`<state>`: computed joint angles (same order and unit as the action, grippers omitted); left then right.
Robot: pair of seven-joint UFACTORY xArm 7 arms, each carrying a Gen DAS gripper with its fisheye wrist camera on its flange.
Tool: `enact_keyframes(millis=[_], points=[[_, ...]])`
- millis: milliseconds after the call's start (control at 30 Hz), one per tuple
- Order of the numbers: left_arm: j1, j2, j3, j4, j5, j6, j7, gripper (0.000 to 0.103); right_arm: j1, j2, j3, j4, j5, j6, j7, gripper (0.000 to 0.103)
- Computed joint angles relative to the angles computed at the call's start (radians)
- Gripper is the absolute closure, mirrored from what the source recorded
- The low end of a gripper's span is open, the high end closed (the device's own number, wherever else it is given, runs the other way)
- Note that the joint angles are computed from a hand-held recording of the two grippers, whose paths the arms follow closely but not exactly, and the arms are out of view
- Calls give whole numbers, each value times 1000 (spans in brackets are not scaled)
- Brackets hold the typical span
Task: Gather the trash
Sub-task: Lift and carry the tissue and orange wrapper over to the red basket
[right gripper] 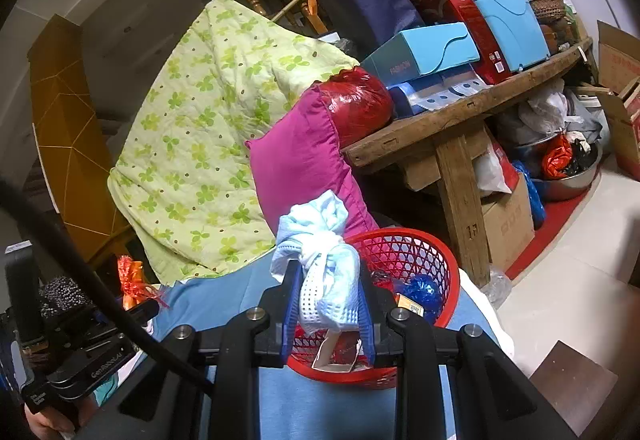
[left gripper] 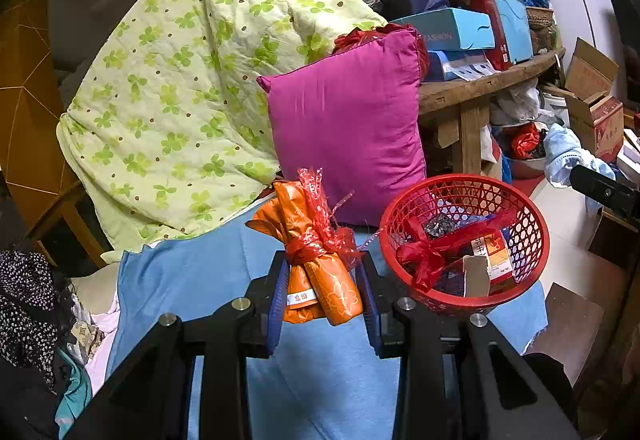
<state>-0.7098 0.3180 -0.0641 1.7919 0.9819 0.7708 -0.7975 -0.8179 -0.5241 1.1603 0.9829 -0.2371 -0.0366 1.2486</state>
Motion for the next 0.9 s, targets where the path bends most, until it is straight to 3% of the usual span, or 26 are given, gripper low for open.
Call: enact_keyframes(millis=[900], points=[[-33,86,33,103,-61,-3,69,68,23,-9,-25,-36,2,6,24,76]])
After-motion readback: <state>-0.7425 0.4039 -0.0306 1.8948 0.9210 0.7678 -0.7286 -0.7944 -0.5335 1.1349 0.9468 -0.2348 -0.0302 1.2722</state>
